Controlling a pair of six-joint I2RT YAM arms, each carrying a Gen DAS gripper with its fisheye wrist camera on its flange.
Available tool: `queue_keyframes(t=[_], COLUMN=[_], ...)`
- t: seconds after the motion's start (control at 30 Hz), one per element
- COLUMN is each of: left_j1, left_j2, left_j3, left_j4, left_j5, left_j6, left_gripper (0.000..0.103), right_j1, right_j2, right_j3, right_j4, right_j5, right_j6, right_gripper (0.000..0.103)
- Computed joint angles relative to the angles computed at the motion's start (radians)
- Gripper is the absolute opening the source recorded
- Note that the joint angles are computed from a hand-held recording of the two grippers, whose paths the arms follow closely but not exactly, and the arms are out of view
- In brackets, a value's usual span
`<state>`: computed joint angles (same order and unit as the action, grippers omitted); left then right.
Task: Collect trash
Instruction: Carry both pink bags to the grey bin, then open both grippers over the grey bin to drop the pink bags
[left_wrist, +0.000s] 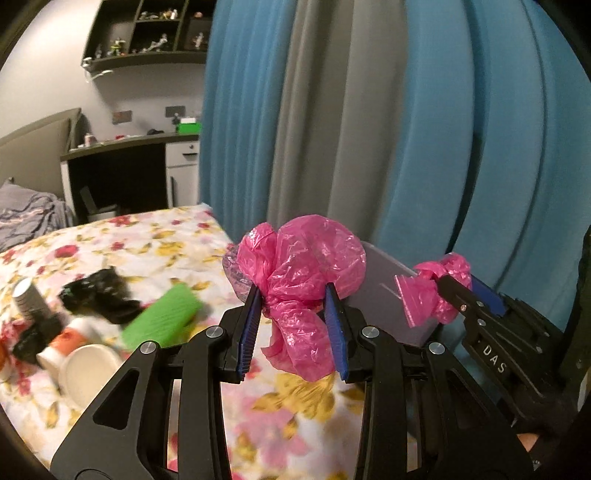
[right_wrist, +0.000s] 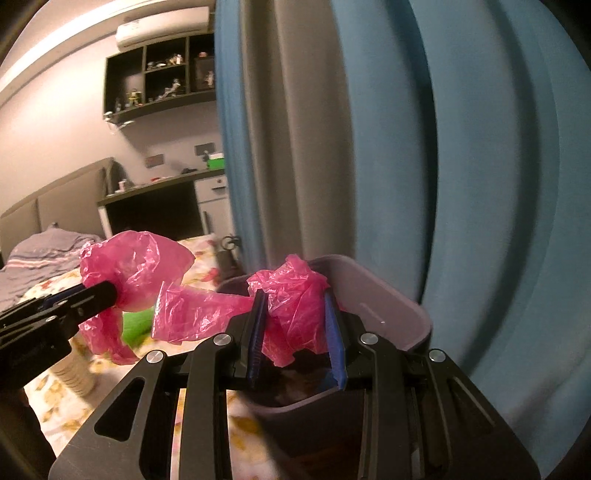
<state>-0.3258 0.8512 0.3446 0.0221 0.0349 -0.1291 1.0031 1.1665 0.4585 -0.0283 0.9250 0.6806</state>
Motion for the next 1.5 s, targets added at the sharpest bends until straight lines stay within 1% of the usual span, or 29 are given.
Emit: queue_keyframes(t=[0.07, 0.13, 0.33, 0.5, 0.67, 0.8, 0.87, 0.93, 1.03, 1.07, 1.1, 1.13, 1.2, 1.27, 1.37, 1.43, 1.5], left_j1=[-0.030, -0.044, -0.085, -0.106, -0.111, -0.117, -0.121, -0.116, -0.091, -0.090, -0.083, -0.074, -0.050, -0.029, -0.015, -0.006, -0.006], left_j2=[0.088, 0.186, 0.349, 0.445, 0.530, 0.586, 0.610, 0.645, 0.703, 0.710, 0.713, 0.710, 0.689, 0.659, 0.605, 0.557, 0.501], left_j3=[0.015, 0.036, 0.069, 0.102, 0.145, 0.178, 0.185, 0.196, 0.212, 0.212, 0.207, 0.197, 0.171, 0.142, 0.090, 0.046, 0.008], left_j4=[0.064, 0.126, 0.223, 0.269, 0.286, 0.291, 0.302, 0.315, 0.335, 0.336, 0.344, 0.355, 0.373, 0.386, 0.404, 0.418, 0.420], left_j5=[-0.012, -0.002, 0.009, 0.015, 0.035, 0.052, 0.064, 0.104, 0.188, 0.188, 0.185, 0.186, 0.192, 0.197, 0.130, 0.100, 0.066], left_j6=[-0.017, -0.022, -0.017, -0.028, -0.038, -0.034, -0.035, -0.042, -0.044, -0.042, -0.041, -0.044, -0.052, -0.051, -0.038, -0.037, -0.041], left_gripper=[0.033, 0.033, 0.033, 0.034, 0.034, 0.034, 0.034, 0.034, 0.042, 0.051, 0.057, 0.068, 0.081, 0.090, 0.094, 0.095, 0.097], right_j1=[-0.039, -0.069, -0.134, -0.163, -0.197, -0.189, -0.191, -0.205, -0.225, -0.232, -0.235, -0.242, -0.252, -0.267, -0.277, -0.280, -0.281], right_j2=[0.005, 0.015, 0.030, 0.052, 0.075, 0.091, 0.090, 0.086, 0.090, 0.092, 0.095, 0.095, 0.096, 0.094, 0.091, 0.095, 0.099], right_j3=[-0.012, -0.022, -0.036, -0.031, -0.028, -0.026, -0.027, -0.029, -0.031, -0.031, -0.028, -0.031, -0.028, -0.034, -0.041, -0.042, -0.044], right_j4=[0.019, 0.042, 0.059, 0.078, 0.116, 0.119, 0.117, 0.118, 0.124, 0.127, 0.126, 0.133, 0.132, 0.141, 0.151, 0.167, 0.180], right_j5=[-0.022, -0.044, -0.071, -0.076, -0.108, -0.102, -0.099, -0.107, -0.124, -0.133, -0.138, -0.147, -0.157, -0.183, -0.201, -0.214, -0.231], right_j6=[-0.014, -0.025, -0.021, -0.033, -0.038, -0.024, -0.020, -0.023, -0.026, -0.027, -0.025, -0.025, -0.026, -0.023, -0.023, -0.036, -0.043], right_gripper=[0.031, 0.031, 0.031, 0.031, 0.031, 0.031, 0.031, 0.031, 0.032, 0.032, 0.032, 0.032, 0.032, 0.032, 0.032, 0.035, 0.044])
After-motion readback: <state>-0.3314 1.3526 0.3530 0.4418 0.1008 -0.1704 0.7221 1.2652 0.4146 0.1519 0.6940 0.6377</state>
